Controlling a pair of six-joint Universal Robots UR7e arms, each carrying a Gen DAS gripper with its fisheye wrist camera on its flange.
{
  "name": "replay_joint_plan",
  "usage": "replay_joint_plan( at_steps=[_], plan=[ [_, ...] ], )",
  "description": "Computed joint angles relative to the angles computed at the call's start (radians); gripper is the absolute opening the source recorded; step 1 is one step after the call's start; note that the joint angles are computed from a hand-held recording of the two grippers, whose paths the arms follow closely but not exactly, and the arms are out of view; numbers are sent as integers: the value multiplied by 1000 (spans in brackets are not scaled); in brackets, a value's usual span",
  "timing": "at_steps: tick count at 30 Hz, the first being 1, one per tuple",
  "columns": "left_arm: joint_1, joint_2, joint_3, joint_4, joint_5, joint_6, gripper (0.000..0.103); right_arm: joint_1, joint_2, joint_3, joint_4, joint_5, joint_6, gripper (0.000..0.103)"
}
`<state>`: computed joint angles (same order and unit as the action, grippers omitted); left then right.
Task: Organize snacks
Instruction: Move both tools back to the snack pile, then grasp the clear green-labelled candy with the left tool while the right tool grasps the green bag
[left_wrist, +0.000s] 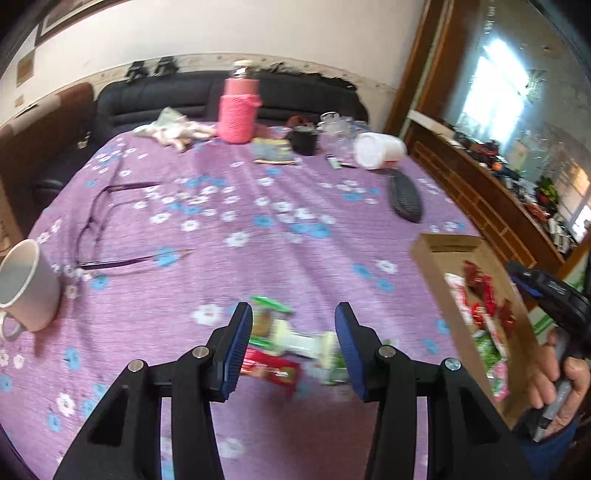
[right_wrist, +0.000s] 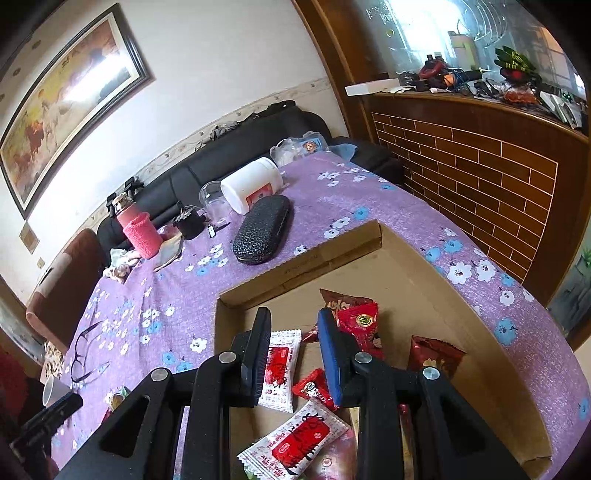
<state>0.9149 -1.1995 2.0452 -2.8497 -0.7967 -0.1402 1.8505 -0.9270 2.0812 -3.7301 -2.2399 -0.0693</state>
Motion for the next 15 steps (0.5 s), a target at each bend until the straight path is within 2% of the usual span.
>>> replay_joint_plan(
  at_steps=[5,11,15],
  plan=[
    [57,16,-34,45,37,-10,45,-2,-1,1,18,21,4,28],
    [106,37,-51,54,-55,-10,45,15,14,-1,15,51,-24,28],
    [105,74,-64,44,-54,34,45,18,14,11,54,160,-30,28]
  ],
)
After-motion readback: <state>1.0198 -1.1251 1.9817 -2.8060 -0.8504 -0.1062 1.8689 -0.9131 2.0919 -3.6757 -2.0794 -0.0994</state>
